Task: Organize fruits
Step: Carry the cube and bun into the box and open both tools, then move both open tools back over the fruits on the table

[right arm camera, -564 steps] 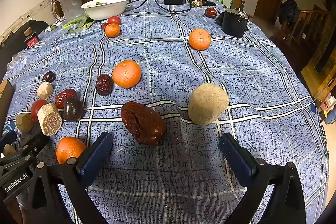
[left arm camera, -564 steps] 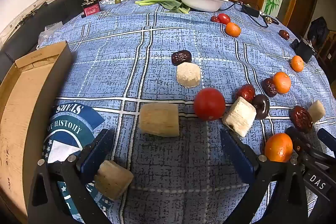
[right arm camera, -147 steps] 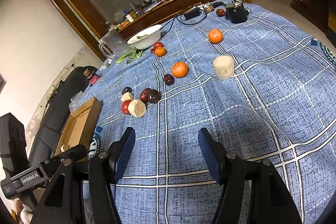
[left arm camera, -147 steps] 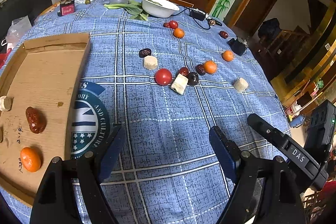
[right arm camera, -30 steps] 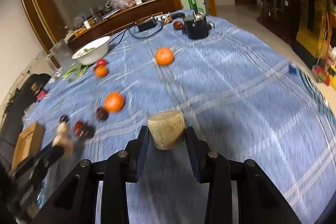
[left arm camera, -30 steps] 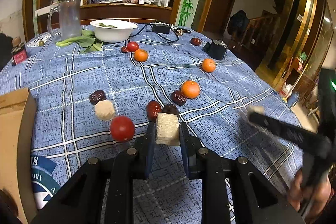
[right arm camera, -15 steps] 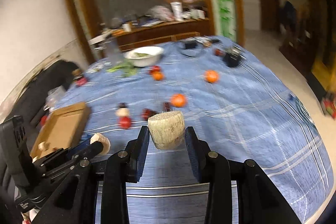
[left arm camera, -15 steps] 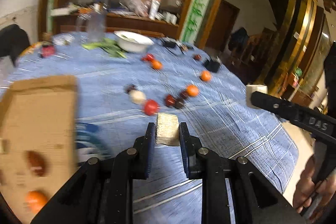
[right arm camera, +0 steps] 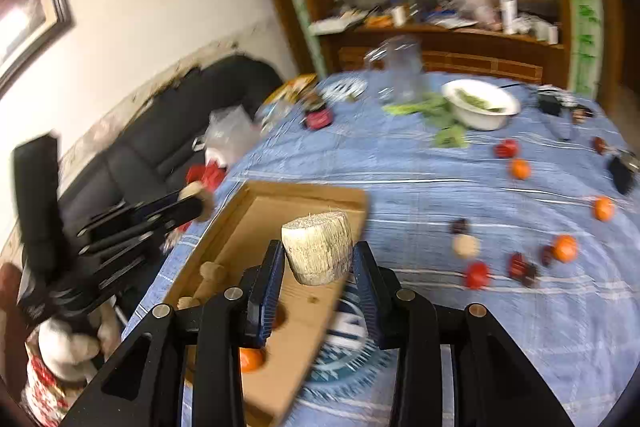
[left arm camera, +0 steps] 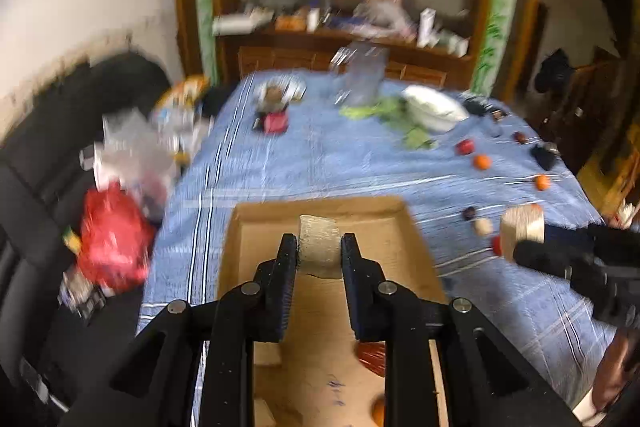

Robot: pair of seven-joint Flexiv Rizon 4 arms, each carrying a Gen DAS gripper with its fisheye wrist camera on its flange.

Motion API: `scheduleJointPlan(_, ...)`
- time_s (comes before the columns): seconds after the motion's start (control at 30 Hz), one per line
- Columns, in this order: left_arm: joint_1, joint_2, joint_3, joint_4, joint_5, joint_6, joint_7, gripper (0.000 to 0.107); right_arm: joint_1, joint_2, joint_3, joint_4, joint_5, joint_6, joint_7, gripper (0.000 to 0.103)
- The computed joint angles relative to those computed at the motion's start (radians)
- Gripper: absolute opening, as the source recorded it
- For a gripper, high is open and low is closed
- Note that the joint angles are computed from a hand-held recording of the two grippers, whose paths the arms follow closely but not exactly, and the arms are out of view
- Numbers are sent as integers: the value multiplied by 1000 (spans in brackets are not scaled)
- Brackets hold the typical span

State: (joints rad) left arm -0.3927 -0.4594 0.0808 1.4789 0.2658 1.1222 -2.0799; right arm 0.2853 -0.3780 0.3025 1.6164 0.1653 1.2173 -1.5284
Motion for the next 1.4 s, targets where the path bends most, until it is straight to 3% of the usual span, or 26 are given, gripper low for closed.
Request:
scheduleJointPlan(0.1,75,-68,-53,-24,-123,-29,48,22,24,-98,4,-105,-16,-96,6,39)
scheduleJointPlan(0.33,92,-191,-54,-146,-219,-167,81,22,72,-247,-20,-232,-64,-196,32,39)
scheduleJointPlan(0.47,102,-215,-68,-154,-258,-174,92,24,100,-266,-44,-227,-105,-187,46,39)
scheduleJointPlan(0.57,109,-215,-75,-142,-284,-160,90,36,119,-267,-64,-211,-145,-141,60,41)
scheduleJointPlan(0.63,122,-202,-92,-108,-317,-123,93,42,124,-263,-69,-202,-170,-128,70,52)
scheduleJointPlan(0.77,86,-131,-47,-33,-295,-59,38,43,100,-207,-46,-128,-166,-57,60,53)
scheduleJointPlan(0.83,44,-84,-2,-3,-237,-45,-27,58,72,-161,-23,-69,-138,-3,53,54)
scheduleJointPlan(0.97,-55,19,65,67,-77,32,-194,77,26,-44,-12,93,-83,138,82,64)
scheduleJointPlan(1.1,-108,77,40,122,24,153,-310,83,31,76,-98,294,-111,295,227,70)
scheduleJointPlan(1.23,-150,73,1,150,29,277,-376,83,-97,140,-18,373,-24,322,246,70)
scheduleJointPlan(1.3,-191,55,10,130,29,298,-402,83,-72,189,-82,442,-68,353,311,70)
scheduleJointPlan(1.4,-231,47,7,89,32,269,-375,83,-10,265,-213,554,-231,423,462,69)
